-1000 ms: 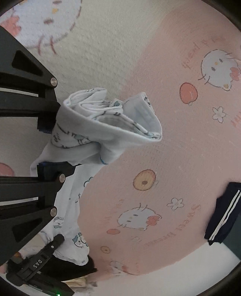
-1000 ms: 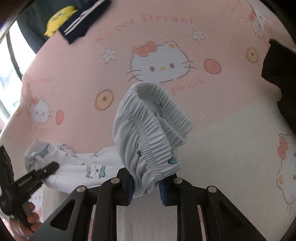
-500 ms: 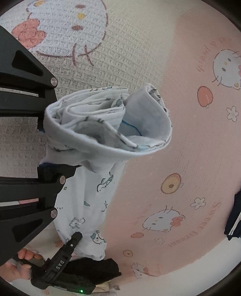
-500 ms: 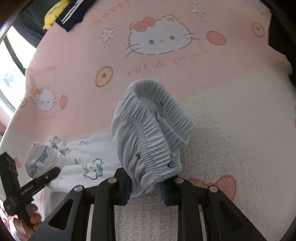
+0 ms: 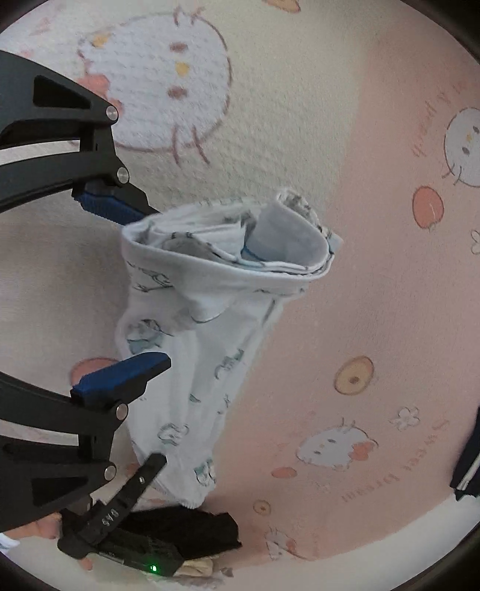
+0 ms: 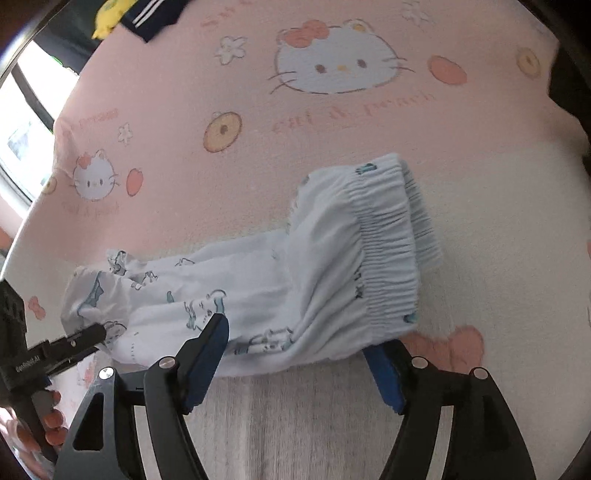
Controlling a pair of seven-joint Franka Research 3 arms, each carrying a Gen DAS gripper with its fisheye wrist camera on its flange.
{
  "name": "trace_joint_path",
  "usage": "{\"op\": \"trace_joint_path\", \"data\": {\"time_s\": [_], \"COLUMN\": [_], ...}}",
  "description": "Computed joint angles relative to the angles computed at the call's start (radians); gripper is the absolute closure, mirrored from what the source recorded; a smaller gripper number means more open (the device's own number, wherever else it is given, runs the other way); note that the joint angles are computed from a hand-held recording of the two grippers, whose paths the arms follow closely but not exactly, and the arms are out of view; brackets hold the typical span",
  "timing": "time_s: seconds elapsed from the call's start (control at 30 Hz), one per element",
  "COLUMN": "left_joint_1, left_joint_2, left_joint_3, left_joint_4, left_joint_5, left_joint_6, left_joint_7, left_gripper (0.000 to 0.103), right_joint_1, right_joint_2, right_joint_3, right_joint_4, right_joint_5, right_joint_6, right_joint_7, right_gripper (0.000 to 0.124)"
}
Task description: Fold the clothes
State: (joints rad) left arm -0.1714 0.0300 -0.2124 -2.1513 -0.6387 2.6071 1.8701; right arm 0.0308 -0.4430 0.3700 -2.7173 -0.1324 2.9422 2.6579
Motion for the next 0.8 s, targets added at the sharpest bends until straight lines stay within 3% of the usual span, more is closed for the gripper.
{"op": "trace_joint_path", "data": {"time_s": [0.17,0.3,0.43,0.57,0.7,0.8], "left_joint_1": [-0.004,-0.003,-0.002,-0.008,-0.021,-0.029], "left_joint_2": [-0.034,-0.057,-0.071,-0.103,-0.147,-0.149], "left_joint_3": [0.007,0.026,0.036,0.023,-0.004,-0.023], "left_joint_4": [-0.030,-0.045,-0.053,-0.080,-0.139,-0.159], "left_joint_5": [0.055,0.002,-0.001,0.218,0.557,0.768], "left_joint_6": [0.024,0.001,0.004,0.099,0.251,0.316], "left_joint_7": [-0.068,-0.075,-0.115,-0.250,-0.312,-0.338], "left_gripper": [0.039,0.039,0.039,0.039,0.039,0.039], "right_joint_1": [0.070,0.102,0.095,0.095,0.129,0.133], "right_joint_2": [-0.063,-0.099,-0.122,-0.133,-0.148,-0.117], "right_joint_3": [-0.052,-0.071,-0.059,-0.061,-0.101,-0.119], "right_joint_4": [-0.045,-0.057,-0.047,-0.038,-0.065,-0.060], "right_joint_5": [0.105,0.158,0.141,0.129,0.174,0.215], "right_joint_6": [-0.032,-0.080,-0.137,-0.166,-0.112,-0.067], "right_joint_7": [0.028,0.041,0.040,0.045,0.034,0.021], "right_gripper": [0.052,0.052,0.052,0.052,0.052,0.051]}}
